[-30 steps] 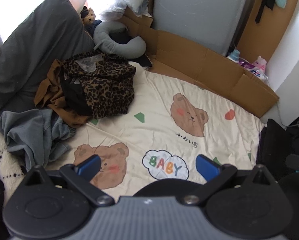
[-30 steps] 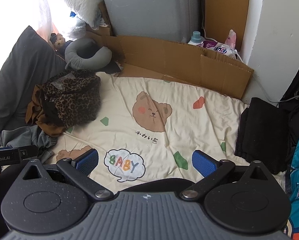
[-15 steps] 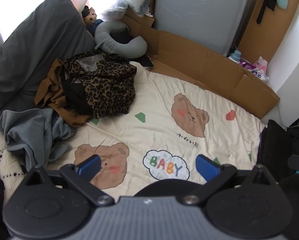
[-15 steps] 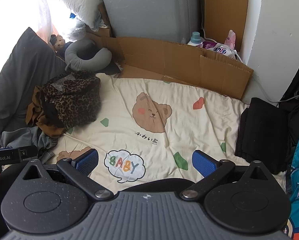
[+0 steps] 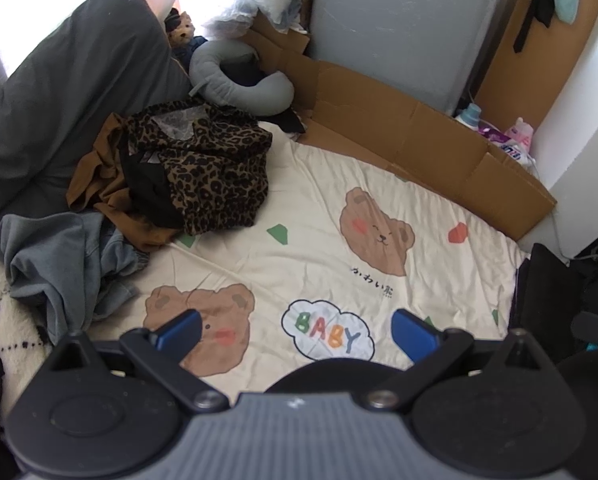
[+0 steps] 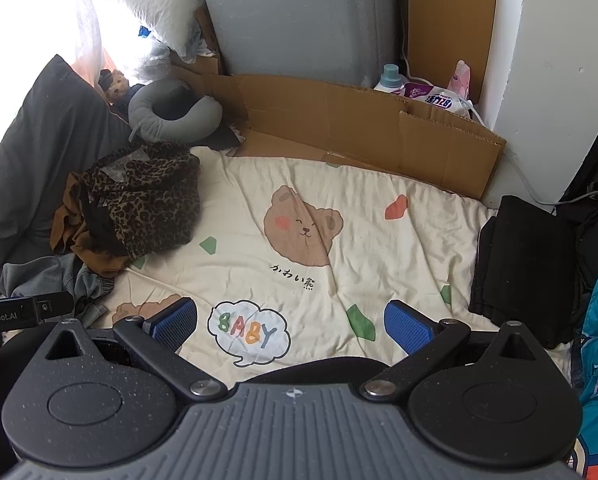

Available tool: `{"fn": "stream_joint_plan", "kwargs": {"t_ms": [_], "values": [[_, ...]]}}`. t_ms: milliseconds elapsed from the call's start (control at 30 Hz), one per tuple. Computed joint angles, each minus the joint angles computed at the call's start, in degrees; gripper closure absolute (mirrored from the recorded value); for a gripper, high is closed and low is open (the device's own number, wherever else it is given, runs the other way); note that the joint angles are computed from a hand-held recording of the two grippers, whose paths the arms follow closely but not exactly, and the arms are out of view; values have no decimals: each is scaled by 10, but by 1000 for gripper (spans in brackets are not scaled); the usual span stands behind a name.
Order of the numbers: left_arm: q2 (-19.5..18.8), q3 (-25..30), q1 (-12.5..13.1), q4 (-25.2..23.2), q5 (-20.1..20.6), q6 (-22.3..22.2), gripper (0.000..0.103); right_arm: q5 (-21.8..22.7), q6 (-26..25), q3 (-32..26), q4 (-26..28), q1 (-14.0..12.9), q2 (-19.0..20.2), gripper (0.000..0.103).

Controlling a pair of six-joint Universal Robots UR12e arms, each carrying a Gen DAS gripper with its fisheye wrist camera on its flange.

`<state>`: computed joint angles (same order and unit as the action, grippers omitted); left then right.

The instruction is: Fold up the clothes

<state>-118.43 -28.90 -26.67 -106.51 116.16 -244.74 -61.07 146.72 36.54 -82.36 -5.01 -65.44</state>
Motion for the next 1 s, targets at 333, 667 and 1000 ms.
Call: {"fn": "stream_joint_plan", "kwargs": {"t_ms": [333, 667, 1000], "values": [[-10, 18, -1, -19, 2, 5, 2, 5, 1, -4, 3, -3, 2, 0], [-15, 31, 0, -34, 2, 3, 2, 7, 5, 0, -1, -4, 0, 0], [-3, 11, 4, -10, -16, 13, 2, -17, 15, 22, -41, 2, -13, 0]]}}
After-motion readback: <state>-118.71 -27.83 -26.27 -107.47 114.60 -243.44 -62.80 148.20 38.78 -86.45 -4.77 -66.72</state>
